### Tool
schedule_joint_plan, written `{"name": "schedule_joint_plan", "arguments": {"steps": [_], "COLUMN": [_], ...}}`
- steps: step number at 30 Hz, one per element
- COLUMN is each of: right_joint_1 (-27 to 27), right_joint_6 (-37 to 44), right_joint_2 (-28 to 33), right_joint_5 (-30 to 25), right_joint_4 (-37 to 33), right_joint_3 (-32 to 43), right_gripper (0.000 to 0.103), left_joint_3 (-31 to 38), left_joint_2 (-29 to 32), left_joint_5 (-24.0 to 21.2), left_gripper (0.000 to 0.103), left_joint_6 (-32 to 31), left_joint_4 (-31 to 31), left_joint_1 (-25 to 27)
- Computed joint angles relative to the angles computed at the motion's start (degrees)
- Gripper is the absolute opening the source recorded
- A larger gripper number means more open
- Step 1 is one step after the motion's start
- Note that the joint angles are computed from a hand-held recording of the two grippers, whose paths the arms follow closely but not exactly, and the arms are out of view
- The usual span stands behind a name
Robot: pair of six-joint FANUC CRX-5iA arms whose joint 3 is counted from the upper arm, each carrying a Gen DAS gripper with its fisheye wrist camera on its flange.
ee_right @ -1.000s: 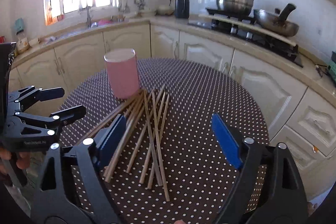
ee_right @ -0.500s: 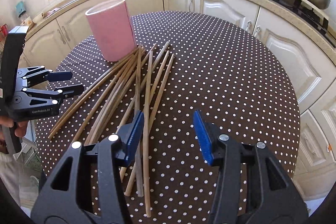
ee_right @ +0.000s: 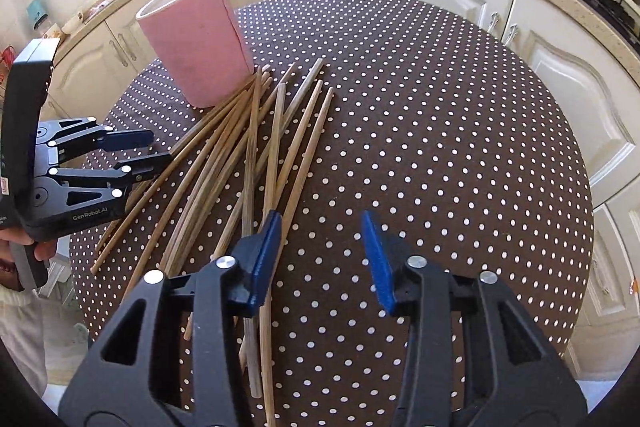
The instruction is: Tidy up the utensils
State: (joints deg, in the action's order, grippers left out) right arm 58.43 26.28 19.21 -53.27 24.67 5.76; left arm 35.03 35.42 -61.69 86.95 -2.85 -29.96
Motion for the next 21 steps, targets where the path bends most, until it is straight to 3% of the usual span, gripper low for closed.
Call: {"name": "schedule_joint_plan", "arguments": {"steps": [6,11,14,16,21], "right_joint_1": [-3.3,-4.6,-4.9,-5.0,-5.5], "right_joint_6": [7.8,12.3,14.1,15.6,17.7], "right_joint_2": [3.7,6.9,9.4,11.2,16.7], "right_joint_5": [-3.6,-6.4,-7.5,-8.3,-12.8], "right_joint_4": [-8.4,-11.6,-12.2,-12.6,-12.7], "right_joint_3": [7.9,13.4,16.9,19.6,27.1], "right_gripper": [0.035,0.034,0.031,0.03,0.016], "left_joint_3": [8.9,12.4,8.4,1.7,-1.9], "left_joint_2": [5.4,7.2,5.3,1.9,-0.1], "left_joint_5": [-5.5,-7.0,-4.7,-0.6,1.5], "left_gripper": [0.008,0.006,0.006,0.006,0.006], "left_joint_6": [-0.1,1.5,1.9,0.6,0.3], "left_joint_4": [2.3,2.2,4.4,6.4,7.5], "left_joint_1": [-0.2,-0.7,-0.1,0.5,1.0]}}
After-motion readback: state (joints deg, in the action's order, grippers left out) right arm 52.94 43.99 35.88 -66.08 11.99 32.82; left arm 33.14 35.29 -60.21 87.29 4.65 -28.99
